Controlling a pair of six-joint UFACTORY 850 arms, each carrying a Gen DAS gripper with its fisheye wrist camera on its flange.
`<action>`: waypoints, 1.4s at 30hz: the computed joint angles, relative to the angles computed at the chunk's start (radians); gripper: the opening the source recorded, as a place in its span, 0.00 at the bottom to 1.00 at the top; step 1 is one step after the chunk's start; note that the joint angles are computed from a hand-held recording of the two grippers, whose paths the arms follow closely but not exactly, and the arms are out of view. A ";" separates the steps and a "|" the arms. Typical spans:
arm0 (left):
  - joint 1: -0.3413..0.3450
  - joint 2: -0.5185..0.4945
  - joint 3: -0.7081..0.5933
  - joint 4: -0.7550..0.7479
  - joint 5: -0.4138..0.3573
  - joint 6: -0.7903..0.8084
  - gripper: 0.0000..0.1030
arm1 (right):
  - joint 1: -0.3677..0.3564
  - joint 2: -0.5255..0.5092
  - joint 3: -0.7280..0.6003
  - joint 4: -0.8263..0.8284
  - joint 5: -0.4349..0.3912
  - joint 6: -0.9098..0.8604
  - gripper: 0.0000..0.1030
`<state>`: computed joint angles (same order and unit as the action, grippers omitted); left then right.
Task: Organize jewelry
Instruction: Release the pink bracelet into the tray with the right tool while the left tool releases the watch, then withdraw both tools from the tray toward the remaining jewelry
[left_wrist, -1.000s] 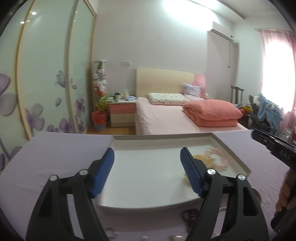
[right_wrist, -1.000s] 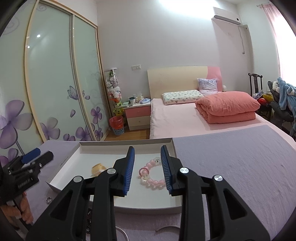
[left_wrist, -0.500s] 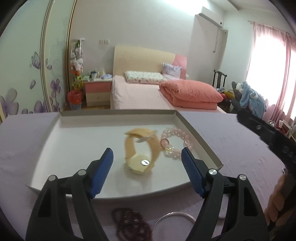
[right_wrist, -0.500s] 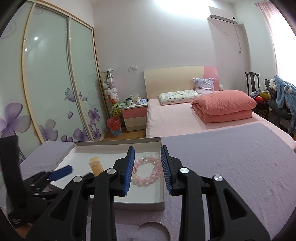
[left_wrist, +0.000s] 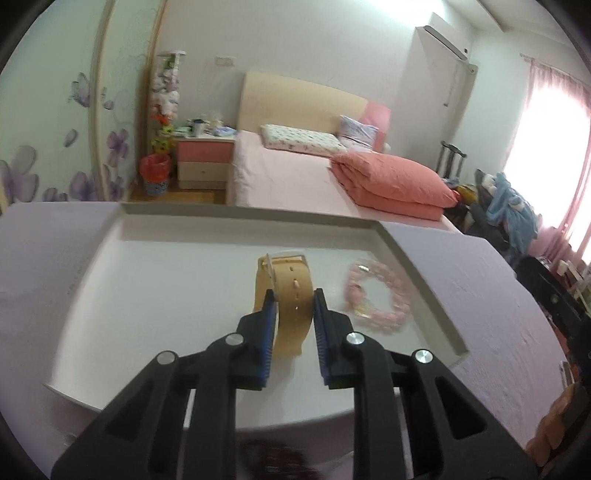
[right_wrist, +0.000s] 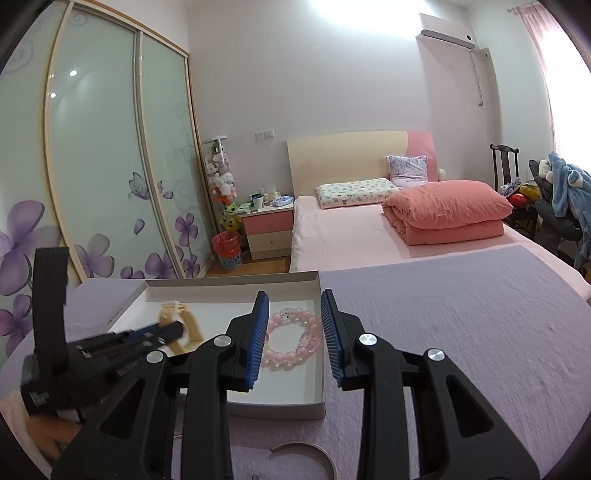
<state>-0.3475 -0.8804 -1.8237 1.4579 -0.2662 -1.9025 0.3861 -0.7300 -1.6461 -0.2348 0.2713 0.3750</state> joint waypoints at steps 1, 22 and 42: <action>0.006 0.013 0.019 0.032 -0.016 -0.037 0.20 | 0.001 0.001 0.003 0.003 0.002 -0.005 0.30; 0.058 0.169 0.213 0.199 -0.118 -0.244 0.51 | 0.014 0.049 0.073 0.030 0.057 -0.060 0.30; -0.005 0.416 0.504 0.425 -0.255 -0.481 0.55 | 0.050 0.230 0.301 0.080 0.178 -0.099 0.30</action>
